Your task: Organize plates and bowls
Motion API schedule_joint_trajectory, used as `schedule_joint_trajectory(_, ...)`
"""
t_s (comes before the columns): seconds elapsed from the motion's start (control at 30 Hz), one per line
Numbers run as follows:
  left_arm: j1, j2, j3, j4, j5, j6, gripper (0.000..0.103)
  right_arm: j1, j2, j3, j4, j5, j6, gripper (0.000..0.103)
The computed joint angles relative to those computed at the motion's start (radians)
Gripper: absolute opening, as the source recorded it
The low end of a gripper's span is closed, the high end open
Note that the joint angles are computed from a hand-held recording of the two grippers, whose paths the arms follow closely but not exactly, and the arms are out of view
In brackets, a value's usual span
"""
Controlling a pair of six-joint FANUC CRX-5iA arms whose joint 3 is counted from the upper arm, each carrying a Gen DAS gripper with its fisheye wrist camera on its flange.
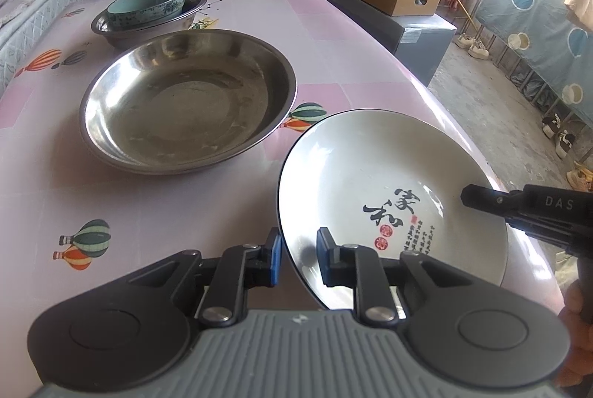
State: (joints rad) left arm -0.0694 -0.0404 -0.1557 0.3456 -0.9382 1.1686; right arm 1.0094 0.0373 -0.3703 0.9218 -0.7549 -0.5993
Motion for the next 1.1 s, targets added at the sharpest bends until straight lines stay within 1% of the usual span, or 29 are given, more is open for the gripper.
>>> schedule_joint_trajectory(0.17,0.052,-0.025,-0.025,0.036,-0.042,-0.041,0.021,0.021,0.013,0.031,-0.045,-0.009,0.042,0.011)
schedule_joint_trajectory(0.4,0.138,-0.074,-0.059,0.048,-0.105,-0.097,0.021,0.05,0.048,0.091,-0.114,0.011,0.131,0.011)
schedule_joint_trajectory(0.53,0.185,-0.101,-0.076,0.047,-0.129,-0.096,0.02,0.06,0.077,0.139,-0.158,0.024,0.197,0.012)
schedule_joint_trajectory(0.7,0.217,-0.134,-0.098,0.022,-0.116,-0.07,0.022,0.067,0.125,0.214,-0.217,0.029,0.292,0.013)
schedule_joint_trajectory(0.87,0.237,-0.15,-0.116,0.029,-0.103,-0.083,0.022,0.078,0.18,0.295,-0.249,-0.006,0.377,0.013)
schedule_joint_trajectory(0.97,0.241,-0.146,-0.121,0.041,-0.103,-0.095,0.023,0.082,0.202,0.325,-0.245,-0.036,0.399,0.013)
schedule_joint_trajectory(1.1,0.238,-0.139,-0.127,0.052,-0.09,-0.115,0.027,0.087,0.216,0.339,-0.233,-0.064,0.401,0.013)
